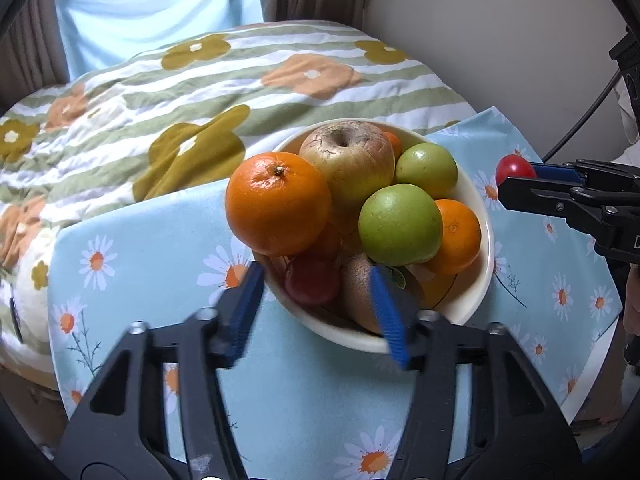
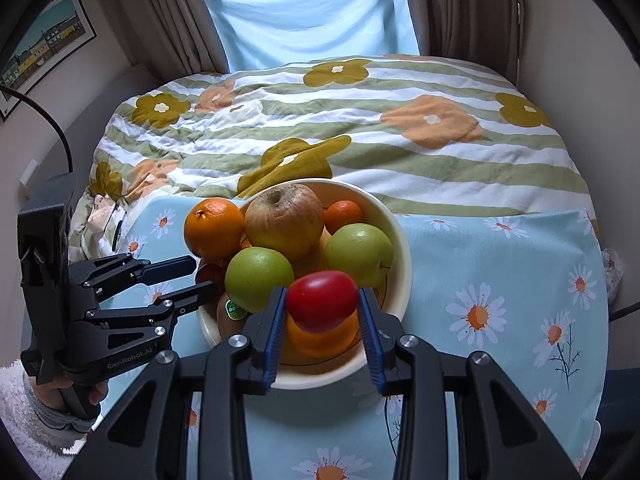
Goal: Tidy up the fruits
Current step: 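Carry both red tomatoes to the bowl and release them inside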
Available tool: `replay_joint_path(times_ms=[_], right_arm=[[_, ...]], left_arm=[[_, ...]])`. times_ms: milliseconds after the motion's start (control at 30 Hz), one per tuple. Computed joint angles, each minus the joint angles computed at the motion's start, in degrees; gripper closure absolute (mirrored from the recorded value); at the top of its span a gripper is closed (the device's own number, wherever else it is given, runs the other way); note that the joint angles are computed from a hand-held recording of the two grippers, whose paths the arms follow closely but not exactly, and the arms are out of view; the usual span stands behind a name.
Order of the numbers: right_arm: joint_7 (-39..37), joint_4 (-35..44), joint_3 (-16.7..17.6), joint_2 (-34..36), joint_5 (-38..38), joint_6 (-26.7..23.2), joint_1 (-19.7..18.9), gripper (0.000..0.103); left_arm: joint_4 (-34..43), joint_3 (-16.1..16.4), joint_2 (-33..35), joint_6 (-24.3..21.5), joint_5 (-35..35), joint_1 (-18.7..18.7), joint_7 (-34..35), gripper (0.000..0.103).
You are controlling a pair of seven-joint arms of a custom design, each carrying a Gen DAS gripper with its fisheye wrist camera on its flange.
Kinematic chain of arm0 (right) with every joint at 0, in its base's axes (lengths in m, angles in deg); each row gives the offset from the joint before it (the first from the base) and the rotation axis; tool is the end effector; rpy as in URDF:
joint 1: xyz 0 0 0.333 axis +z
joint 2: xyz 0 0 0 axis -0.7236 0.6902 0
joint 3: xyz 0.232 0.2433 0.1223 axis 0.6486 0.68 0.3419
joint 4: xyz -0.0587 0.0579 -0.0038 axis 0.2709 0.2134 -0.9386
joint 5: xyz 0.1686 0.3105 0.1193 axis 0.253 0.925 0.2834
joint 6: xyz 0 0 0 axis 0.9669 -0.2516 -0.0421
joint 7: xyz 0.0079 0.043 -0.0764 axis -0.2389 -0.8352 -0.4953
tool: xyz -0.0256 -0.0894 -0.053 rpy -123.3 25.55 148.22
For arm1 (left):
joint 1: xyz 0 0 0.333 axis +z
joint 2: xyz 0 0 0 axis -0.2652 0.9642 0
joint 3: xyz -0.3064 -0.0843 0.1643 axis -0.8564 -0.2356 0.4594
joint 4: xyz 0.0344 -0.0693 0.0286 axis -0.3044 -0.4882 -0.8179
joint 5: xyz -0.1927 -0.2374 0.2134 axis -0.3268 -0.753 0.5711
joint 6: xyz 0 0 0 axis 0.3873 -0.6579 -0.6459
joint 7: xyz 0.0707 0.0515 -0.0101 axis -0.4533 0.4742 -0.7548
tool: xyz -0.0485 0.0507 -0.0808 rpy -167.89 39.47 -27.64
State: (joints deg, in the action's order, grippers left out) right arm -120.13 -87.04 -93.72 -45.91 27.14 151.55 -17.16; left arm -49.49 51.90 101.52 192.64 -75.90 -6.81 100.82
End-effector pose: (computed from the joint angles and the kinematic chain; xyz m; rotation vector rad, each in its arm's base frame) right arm 0.5687 0.2910 0.3397 -1.4171 2.1886 -0.4545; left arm 0.7173 -0.0451 0.2979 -0.9100 2.8057 -0.8595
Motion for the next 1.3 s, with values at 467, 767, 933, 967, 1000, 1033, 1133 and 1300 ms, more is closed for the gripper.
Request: replay_joint_path(times_ms=[467,767,933,967,1000,1033,1133,1300], right_arm=[[-5.38,2.98,1.28,1.23,2.45,-0.41,-1.66,0.07],[-11.28,6.07,0.84,4.69,9.21,1.29,-2.32,0.07],[-12.88,7.47,0.37,6.31,12.47,0.36,-1.73,0.07],[-12.45,7.6,-0.14,6.57,12.57,0.48,-1.25,0.07],[-11.76,7.6,-0.8,6.79,12.44,0.85,-0.68,0.07],[-11.26,7.61,-1.27,6.95,12.37,1.2,-0.29,0.07],[-8.88,7.44,-3.24,7.21,11.43,1.95,1.41,0.065],[-3.68,6.6,-7.29,6.68,7.3,3.56,4.77,0.01]], left_arm=[[-1.55,0.04,-3.36,0.17,-5.39,2.73,2.9,0.0],[-1.01,0.99,-4.39,-0.5,-6.04,4.32,2.48,0.0],[-0.89,0.86,-4.01,0.67,-7.23,5.12,3.79,0.0],[-0.7,0.85,-3.73,0.57,-7.28,5.24,3.86,0.0],[-0.45,0.86,-3.46,0.28,-7.2,5.27,3.77,0.0],[-0.36,0.92,-3.26,0.1,-7.07,5.3,3.75,0.0],[-1.03,0.91,-3.22,1.1,-6.9,5.14,4.13,0.0],[-2.13,0.74,-3.88,1.5,-7.22,5.27,4.11,0.0]])
